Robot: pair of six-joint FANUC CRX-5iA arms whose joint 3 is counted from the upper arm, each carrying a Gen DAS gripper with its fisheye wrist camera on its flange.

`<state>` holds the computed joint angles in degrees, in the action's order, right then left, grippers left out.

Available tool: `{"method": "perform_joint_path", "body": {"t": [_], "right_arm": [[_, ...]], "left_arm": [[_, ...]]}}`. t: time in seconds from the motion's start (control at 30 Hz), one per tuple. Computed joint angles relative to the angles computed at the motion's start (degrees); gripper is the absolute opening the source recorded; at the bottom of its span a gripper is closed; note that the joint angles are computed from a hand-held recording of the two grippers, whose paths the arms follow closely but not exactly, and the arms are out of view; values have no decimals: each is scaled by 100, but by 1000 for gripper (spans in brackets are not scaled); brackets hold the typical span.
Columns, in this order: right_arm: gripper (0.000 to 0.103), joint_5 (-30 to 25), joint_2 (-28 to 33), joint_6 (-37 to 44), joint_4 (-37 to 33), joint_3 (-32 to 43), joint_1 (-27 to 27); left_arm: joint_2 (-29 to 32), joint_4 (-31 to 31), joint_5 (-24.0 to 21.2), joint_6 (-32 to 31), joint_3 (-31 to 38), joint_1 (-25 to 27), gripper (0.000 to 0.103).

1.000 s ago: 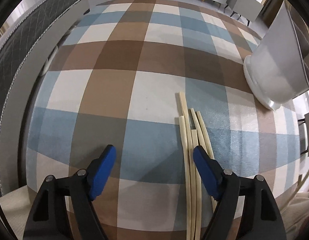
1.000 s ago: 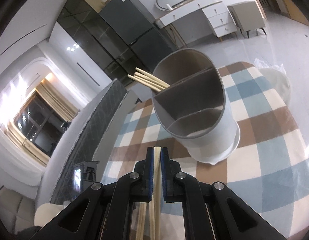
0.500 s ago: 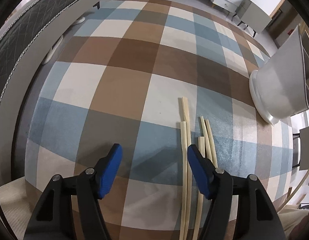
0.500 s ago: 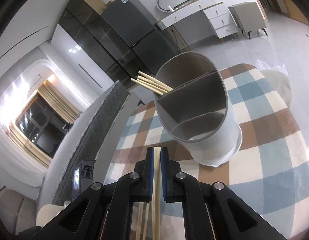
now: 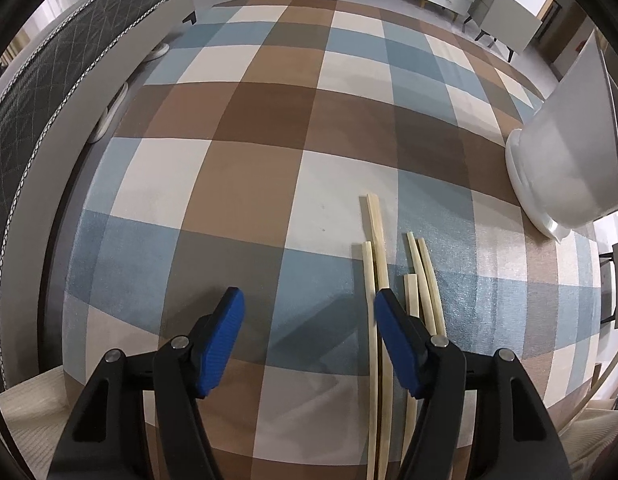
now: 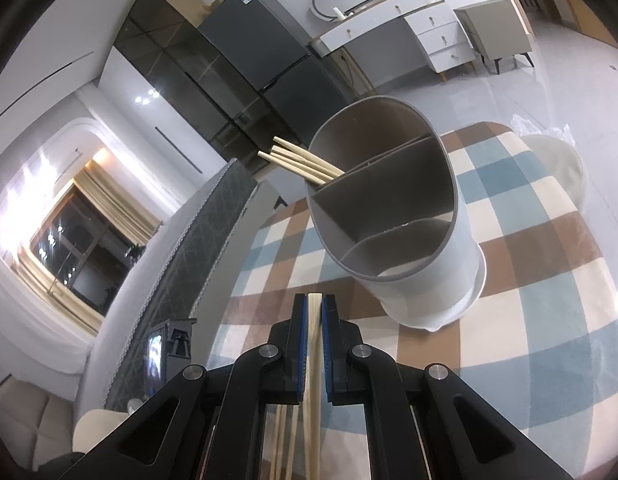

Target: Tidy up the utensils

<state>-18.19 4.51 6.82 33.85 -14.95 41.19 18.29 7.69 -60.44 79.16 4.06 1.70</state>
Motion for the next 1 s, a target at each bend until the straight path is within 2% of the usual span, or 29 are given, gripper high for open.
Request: {"method": "perform_joint_path", "body": {"t": [0.03, 0.07, 0.13, 0.23, 0.33, 0.4, 0.57, 0.67, 0.73, 0.83, 1.0], "right_arm": [[6, 3, -1, 5, -9, 0, 0], [6, 6, -3, -11, 6, -5, -2], [6, 28, -2, -74, 58, -20, -8], [6, 62, 5, -87, 26, -25, -14], [6, 100, -1, -166, 102, -61, -15], [6, 110, -7, -197, 138, -75, -18], [6, 86, -12, -99, 6, -41, -22], [6, 60, -14, -64, -14, -11, -13], [6, 97, -34, -151, 183, -49, -5], [6, 51, -57, -360, 702, -123, 34], [6, 43, -118, -804, 1796, -324, 96]], "left_arm": [[16, 12, -21, 12, 19, 5, 59], [31, -55, -58, 88, 62, -6, 52], [49, -233, -72, 164, 142, -43, 47], [50, -92, -24, 154, 92, -16, 47], [105, -342, 47, 231, 194, -124, 47], [103, -400, 148, 242, 191, -191, 43], [219, -271, 45, 1, 345, -319, 4], [294, -197, 17, 54, 423, -307, 2], [304, 143, 56, -21, 344, -204, 2], [34, 431, 349, -144, 61, -169, 2], [-518, 1245, 670, -865, -514, -15, 2]]}}
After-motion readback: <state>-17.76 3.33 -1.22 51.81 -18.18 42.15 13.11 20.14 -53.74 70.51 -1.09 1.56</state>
